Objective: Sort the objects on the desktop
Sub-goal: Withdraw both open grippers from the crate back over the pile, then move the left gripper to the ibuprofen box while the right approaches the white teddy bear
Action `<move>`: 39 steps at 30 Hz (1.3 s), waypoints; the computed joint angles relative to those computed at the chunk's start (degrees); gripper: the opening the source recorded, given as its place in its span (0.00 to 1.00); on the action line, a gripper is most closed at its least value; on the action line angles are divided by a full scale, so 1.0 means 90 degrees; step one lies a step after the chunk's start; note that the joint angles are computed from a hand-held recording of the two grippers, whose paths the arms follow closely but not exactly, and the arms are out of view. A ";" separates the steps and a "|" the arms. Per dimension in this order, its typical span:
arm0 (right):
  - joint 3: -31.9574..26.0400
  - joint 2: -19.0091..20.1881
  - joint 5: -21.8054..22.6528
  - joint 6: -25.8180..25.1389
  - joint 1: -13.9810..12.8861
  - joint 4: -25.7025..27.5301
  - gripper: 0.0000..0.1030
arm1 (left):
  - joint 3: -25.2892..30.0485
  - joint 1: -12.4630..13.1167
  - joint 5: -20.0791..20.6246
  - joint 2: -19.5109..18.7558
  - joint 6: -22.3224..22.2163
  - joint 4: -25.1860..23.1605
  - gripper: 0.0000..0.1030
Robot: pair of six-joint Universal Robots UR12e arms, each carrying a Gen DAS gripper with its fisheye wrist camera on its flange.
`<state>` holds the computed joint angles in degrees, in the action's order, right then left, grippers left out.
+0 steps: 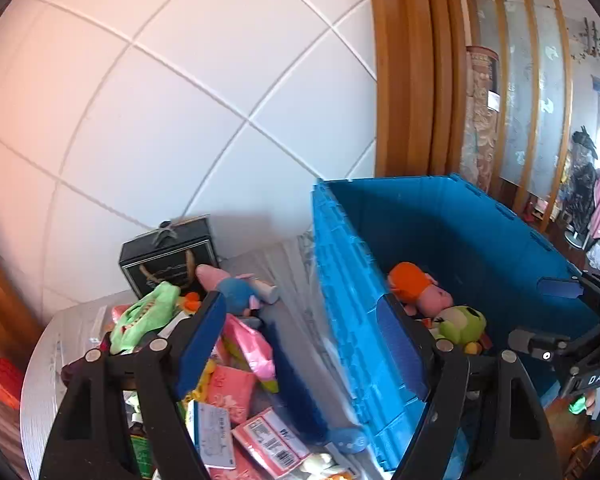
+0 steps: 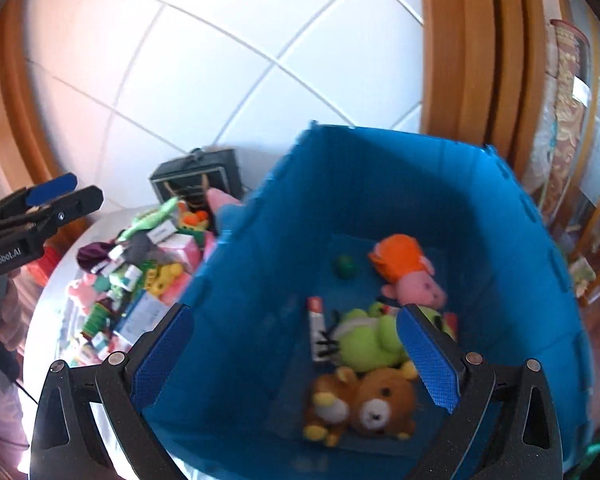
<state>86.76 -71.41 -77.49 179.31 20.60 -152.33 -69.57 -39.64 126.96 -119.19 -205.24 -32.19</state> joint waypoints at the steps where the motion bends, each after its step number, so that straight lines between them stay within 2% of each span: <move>1: 0.0039 0.0013 0.0027 0.0057 0.0073 -0.0145 1.00 | -0.0300 0.0001 0.0142 0.0161 -0.0129 0.0099 0.75; 4: 0.0098 0.0079 0.0122 0.0084 0.0308 -0.0496 1.00 | -0.1084 0.0055 0.0427 0.0587 -0.0573 0.0047 0.75; 5: 0.0109 0.0111 0.0139 0.0058 0.0386 -0.0611 1.00 | -0.1333 0.0096 0.0389 0.0721 -0.0707 0.0012 0.75; 7: 0.0094 0.0179 0.0151 0.0006 0.0560 -0.0758 1.00 | -0.1841 0.0236 -0.0041 0.1014 -0.1036 -0.0139 0.75; 9: 0.0044 0.0263 0.0247 -0.0038 0.0724 -0.0788 1.00 | -0.2318 0.0309 -0.0226 0.1254 -0.1536 -0.0303 0.75; 15: -0.0067 0.0519 0.0673 -0.0093 0.1074 -0.0801 1.00 | -0.3572 0.0346 0.0074 0.1906 -0.3065 -0.0740 0.75; 16: -0.0069 0.0558 0.0589 -0.0097 0.1161 -0.0832 1.00 | -0.3766 0.0337 0.0149 0.2007 -0.3322 -0.0803 0.75; 18: 0.0014 0.0602 0.0009 -0.0343 0.1377 -0.1188 1.00 | -0.4147 0.0333 0.0290 0.2198 -0.3785 -0.0908 0.75; 19: 0.0060 0.0612 0.0046 -0.0402 0.1428 -0.1246 1.00 | -0.4337 0.0332 0.0293 0.2289 -0.3959 -0.0898 0.75; 23: 0.0134 0.0714 0.0487 -0.0471 0.1564 -0.1356 1.00 | -0.5022 0.0415 -0.0022 0.2675 -0.4731 -0.1060 0.75; 27: 0.0112 0.0873 0.0485 -0.0304 0.1706 -0.1314 1.00 | -0.5425 0.0507 -0.0243 0.2952 -0.5616 -0.1797 0.75; 30: 0.0093 0.1003 0.0587 -0.0136 0.1727 -0.0932 1.00 | -0.5690 0.0625 -0.0542 0.2984 -0.5631 -0.1612 0.75; 33: 0.0102 0.1134 0.0436 -0.0006 0.1750 -0.0486 1.00 | -0.5745 0.0771 -0.0975 0.2891 -0.5440 -0.1631 0.75; 35: 0.0133 0.1183 0.0313 0.0164 0.1745 -0.0188 1.00 | -0.5862 0.0893 -0.1248 0.2856 -0.5423 -0.1340 0.75; 39: 0.0265 0.1197 0.0110 0.0514 0.1690 0.0114 1.00 | -0.5978 0.1266 -0.1796 0.2769 -0.5737 -0.0952 0.75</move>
